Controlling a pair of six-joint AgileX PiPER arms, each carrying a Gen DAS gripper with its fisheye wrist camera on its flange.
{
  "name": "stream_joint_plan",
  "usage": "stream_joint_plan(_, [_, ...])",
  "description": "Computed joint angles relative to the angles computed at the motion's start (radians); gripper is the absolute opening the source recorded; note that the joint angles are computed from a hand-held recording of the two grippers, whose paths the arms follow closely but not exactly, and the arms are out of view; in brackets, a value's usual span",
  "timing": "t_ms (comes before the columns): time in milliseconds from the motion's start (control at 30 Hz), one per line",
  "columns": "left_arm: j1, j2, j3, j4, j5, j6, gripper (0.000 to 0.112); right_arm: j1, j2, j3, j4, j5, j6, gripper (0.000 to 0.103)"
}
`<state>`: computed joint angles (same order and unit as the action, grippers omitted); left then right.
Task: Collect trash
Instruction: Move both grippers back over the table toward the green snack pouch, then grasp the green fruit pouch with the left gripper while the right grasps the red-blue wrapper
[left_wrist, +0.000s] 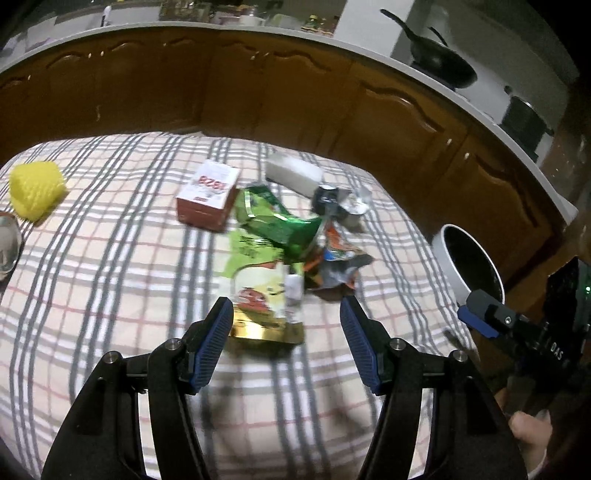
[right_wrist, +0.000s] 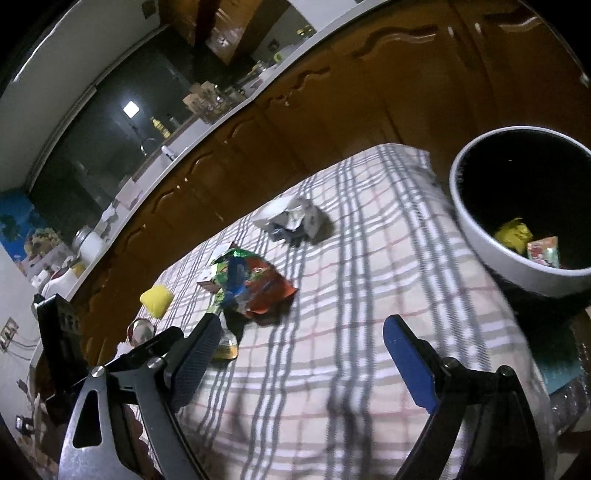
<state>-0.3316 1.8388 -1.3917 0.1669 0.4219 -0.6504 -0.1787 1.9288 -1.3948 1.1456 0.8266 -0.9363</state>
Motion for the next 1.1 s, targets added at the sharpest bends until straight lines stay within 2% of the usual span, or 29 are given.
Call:
stream_joint_plan(233, [0.085,0.044,-0.042,-0.225,0.032,0.221,0.065,0.07,0.08,-0.111,-0.045,0.03,0.07,0.089])
stream_joint_plan(300, [0.103,0.066,-0.067,-0.275,0.045,0.269,0.065,0.091,0.115,-0.163,-0.064,0.041,0.105,0.083])
stream_joint_plan(367, [0.125,0.104,-0.114,-0.354,0.076,0.357,0.065,0.112,0.157,-0.231,-0.09,0.059,0.151,0.071])
stream_joint_plan(533, [0.154,0.208,-0.238,-0.444,0.158,0.451,0.065,0.163,0.256,-0.388,-0.158,0.085,0.254,0.058])
stream_joint_plan(600, [0.163,0.253,-0.289,-0.489,0.194,0.5,0.065,0.179,0.309,-0.467,-0.196,0.102,0.309,0.05])
stream_joint_plan(633, [0.163,0.265,-0.303,-0.488,0.202,0.501,0.065,0.186,0.34,-0.512,-0.219,0.116,0.343,0.04])
stream_joint_plan(667, [0.161,0.272,-0.309,-0.494,0.199,0.511,0.067,0.192,0.368,-0.553,-0.236,0.132,0.372,0.025])
stream_joint_plan(733, [0.153,0.278,-0.318,-0.483,0.194,0.518,0.067,0.194,0.402,-0.594,-0.24,0.159,0.392,0.01])
stream_joint_plan(833, [0.138,0.285,-0.335,-0.467,0.197,0.522,0.062,0.183,0.379,-0.539,-0.194,0.147,0.339,0.005])
stream_joint_plan(900, [0.131,0.287,-0.335,-0.487,0.197,0.555,0.048,0.177,0.342,-0.484,-0.177,0.124,0.301,0.003])
stream_joint_plan(967, [0.112,0.279,-0.326,-0.442,0.185,0.526,0.048,0.162,0.305,-0.43,-0.154,0.11,0.263,0.002])
stream_joint_plan(1100, [0.101,0.249,-0.286,-0.461,0.163,0.55,0.042,0.124,0.242,-0.339,-0.108,0.1,0.205,0.002])
